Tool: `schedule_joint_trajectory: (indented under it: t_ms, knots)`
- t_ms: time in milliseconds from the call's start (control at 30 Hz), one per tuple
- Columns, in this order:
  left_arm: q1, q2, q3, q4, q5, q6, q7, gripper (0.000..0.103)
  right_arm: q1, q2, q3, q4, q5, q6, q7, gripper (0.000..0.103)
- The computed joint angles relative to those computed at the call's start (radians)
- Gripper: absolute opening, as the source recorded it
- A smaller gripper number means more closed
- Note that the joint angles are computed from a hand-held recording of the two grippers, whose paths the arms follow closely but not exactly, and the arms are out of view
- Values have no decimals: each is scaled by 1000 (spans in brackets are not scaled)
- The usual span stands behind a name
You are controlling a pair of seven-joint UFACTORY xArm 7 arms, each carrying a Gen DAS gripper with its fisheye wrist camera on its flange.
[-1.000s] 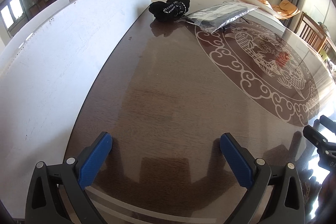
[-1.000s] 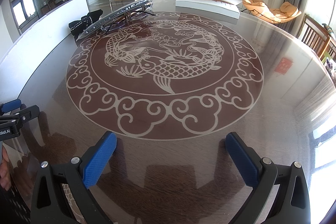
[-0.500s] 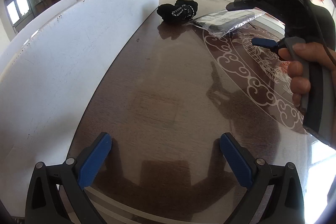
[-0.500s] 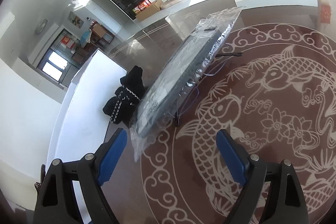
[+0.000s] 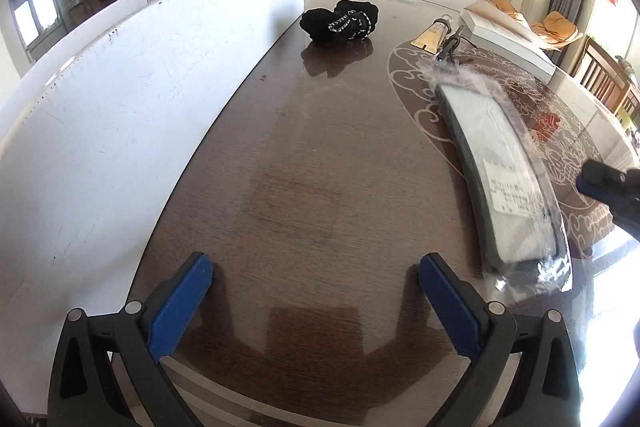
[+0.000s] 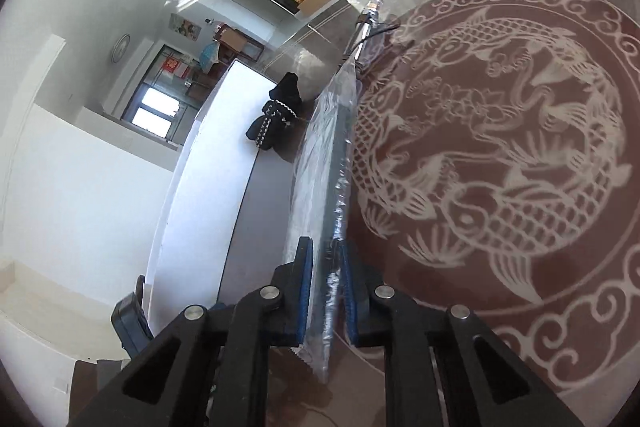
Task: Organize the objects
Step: 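Grasp the clear bag with the black phone case using the right tool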
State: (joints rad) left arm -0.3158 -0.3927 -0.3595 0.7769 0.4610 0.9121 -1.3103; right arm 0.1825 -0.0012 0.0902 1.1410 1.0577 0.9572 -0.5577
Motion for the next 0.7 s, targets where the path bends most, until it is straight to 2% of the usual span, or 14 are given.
schedule_joint_trajectory:
  t_ms: [67, 100, 133, 200, 267, 367, 533, 667, 700]
  knots:
    - [1, 2, -1, 1, 3, -1, -3, 103, -25, -111, -25, -101, -133, -14, 7, 20]
    - [1, 3, 0, 1, 3, -1, -4, 103, -32, -166, -31, -146, -207, -42, 15, 33]
    - [1, 3, 0, 1, 4, -1, -4, 103, -34, -217, -37, -190, -258, -70, 18, 60]
    - [1, 3, 0, 1, 4, -1, -5, 103, -27, -310, -40, -269, -331, -143, 28, 93]
    - [0, 3, 0, 1, 5, -1, -5, 103, -2, -377, -36, -323, -365, -212, 23, 95]
    - [0, 2, 0, 0, 5, -1, -6, 103, 54, -369, -14, -318, -411, -260, 48, 95]
    - [-1, 3, 0, 1, 5, -1, -6, 103, 149, -197, 43, -194, -515, -316, 123, 95]
    - [-2, -1, -1, -2, 4, -1, -5, 103, 185, -1, 93, -18, -638, -287, 273, 98]
    - [-2, -1, -1, -2, 4, -1, -5, 103, 197, 22, 104, 1, -697, -307, 312, 98]
